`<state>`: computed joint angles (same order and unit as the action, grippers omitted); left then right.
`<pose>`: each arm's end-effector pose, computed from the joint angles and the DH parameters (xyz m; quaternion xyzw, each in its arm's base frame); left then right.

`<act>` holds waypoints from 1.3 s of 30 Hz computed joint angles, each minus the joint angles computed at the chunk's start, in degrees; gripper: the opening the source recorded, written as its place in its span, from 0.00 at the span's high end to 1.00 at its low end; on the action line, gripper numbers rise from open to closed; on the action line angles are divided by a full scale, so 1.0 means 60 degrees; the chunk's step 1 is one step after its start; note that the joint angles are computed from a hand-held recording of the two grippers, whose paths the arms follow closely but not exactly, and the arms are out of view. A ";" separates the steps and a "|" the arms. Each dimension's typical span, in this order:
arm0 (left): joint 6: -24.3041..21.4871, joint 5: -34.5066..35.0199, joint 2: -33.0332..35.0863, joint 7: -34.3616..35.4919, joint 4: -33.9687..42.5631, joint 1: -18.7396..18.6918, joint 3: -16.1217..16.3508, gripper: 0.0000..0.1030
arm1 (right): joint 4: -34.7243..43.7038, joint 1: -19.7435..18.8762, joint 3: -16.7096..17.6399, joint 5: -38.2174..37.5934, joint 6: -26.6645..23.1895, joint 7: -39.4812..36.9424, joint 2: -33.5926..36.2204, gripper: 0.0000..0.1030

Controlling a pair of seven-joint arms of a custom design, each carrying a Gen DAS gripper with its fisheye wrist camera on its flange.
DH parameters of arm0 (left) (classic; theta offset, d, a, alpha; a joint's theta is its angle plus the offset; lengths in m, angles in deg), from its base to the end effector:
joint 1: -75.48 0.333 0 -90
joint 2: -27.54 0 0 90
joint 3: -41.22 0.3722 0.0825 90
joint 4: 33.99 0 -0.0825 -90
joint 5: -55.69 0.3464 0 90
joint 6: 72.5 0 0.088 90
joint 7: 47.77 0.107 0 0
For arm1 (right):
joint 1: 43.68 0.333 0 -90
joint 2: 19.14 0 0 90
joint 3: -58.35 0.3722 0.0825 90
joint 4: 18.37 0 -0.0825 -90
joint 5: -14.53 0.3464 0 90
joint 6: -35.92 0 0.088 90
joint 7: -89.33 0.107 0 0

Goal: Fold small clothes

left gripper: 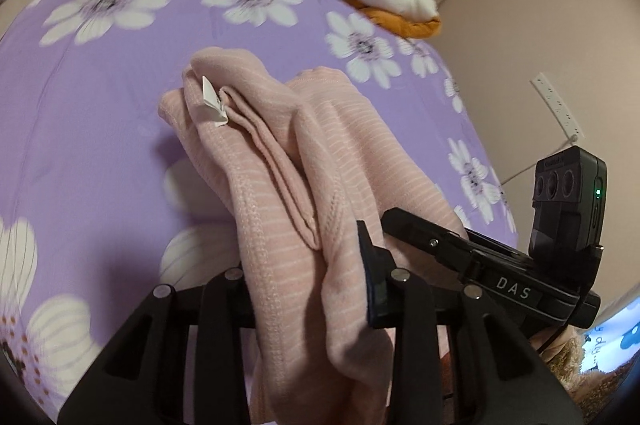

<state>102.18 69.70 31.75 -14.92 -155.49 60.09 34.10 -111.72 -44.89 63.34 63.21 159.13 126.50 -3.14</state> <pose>0.5258 -0.2358 0.5577 -0.7518 0.5116 -0.4053 0.0935 0.6487 0.0663 0.5629 -0.8085 0.4357 0.0311 0.3943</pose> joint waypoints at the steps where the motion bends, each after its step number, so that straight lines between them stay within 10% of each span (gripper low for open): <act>1: -0.0048 0.0129 0.0098 0.0033 0.0205 -0.0016 0.0027 0.68 | 0.0039 -0.0015 0.0003 0.0069 0.0059 -0.0024 0.0005 0.68; 24: -0.1833 -0.1634 0.3075 0.2397 0.3861 -0.0587 0.0812 0.67 | 0.2986 -0.0174 0.0470 -0.1624 0.0789 0.1774 0.2422 0.68; 39: -0.3074 -0.1874 0.2611 0.1997 0.3654 -0.0678 0.0813 0.57 | 0.2501 -0.0284 0.0462 -0.3117 0.0809 0.3130 0.2212 0.55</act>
<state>83.74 58.46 47.41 -2.94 -133.56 56.02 38.98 -96.72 -46.60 66.11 44.51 163.99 145.28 10.13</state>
